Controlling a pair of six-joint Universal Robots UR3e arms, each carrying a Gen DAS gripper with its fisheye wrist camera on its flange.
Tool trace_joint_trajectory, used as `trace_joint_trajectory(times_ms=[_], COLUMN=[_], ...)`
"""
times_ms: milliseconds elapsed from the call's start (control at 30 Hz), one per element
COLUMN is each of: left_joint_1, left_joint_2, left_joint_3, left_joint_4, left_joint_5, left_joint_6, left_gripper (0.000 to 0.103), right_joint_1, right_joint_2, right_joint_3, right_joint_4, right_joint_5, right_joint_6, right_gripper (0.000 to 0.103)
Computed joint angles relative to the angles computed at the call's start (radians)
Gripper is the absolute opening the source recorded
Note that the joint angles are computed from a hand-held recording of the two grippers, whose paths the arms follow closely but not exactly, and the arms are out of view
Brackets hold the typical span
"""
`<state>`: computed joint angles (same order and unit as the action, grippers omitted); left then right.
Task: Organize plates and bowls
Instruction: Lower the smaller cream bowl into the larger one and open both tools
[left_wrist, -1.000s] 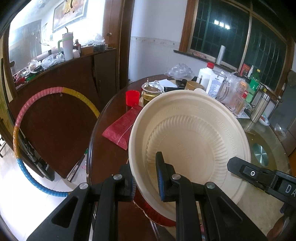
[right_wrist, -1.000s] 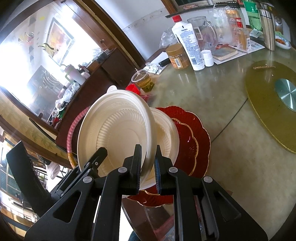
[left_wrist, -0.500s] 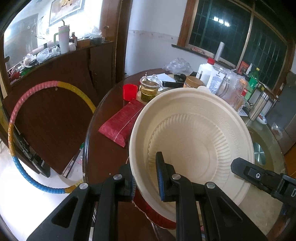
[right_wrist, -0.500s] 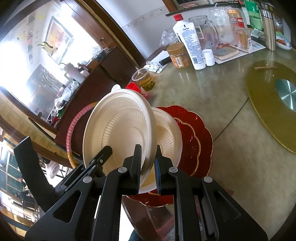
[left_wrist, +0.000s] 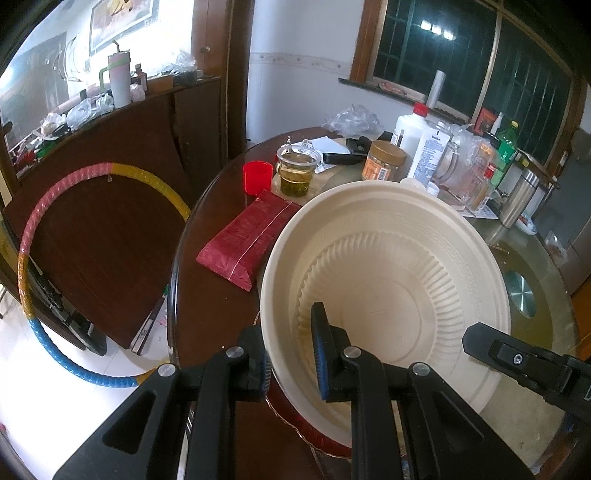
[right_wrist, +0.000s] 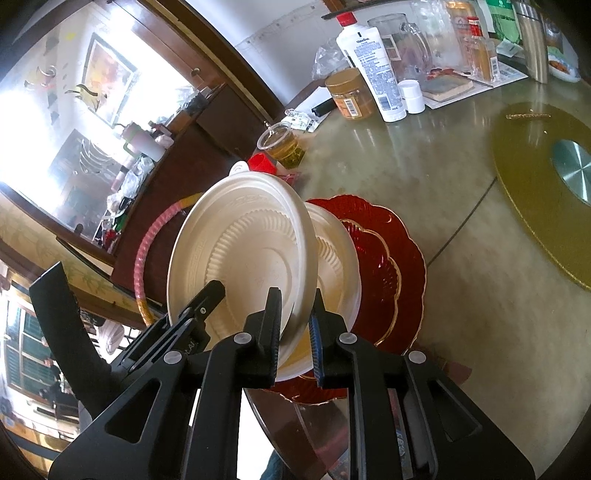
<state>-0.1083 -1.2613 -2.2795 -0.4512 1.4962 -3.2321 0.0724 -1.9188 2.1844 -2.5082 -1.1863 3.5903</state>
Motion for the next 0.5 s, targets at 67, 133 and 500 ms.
trace_joint_trajectory(times_ms=[67,133,500], left_joint_1=[0.003,0.004,-0.01], left_joint_2=[0.004,0.01,0.011], left_joint_3=[-0.002,-0.004,0.015], left_joint_4=[-0.001,-0.007,-0.032], left_joint_5=[-0.002,-0.003,0.007], left_joint_6=[0.005,0.01,0.029], left_gripper=[0.018,0.018,0.019], right_joint_1=[0.001,0.001,0.027], right_joint_2=[-0.002,-0.002,0.006], right_joint_3=[-0.001,-0.01,-0.08], right_joint_4=[0.004,0.021,0.115], right_joint_5=[0.0,-0.002,-0.052], right_joint_6=[0.0,-0.007,-0.035], right_gripper=[0.014,0.014,0.016])
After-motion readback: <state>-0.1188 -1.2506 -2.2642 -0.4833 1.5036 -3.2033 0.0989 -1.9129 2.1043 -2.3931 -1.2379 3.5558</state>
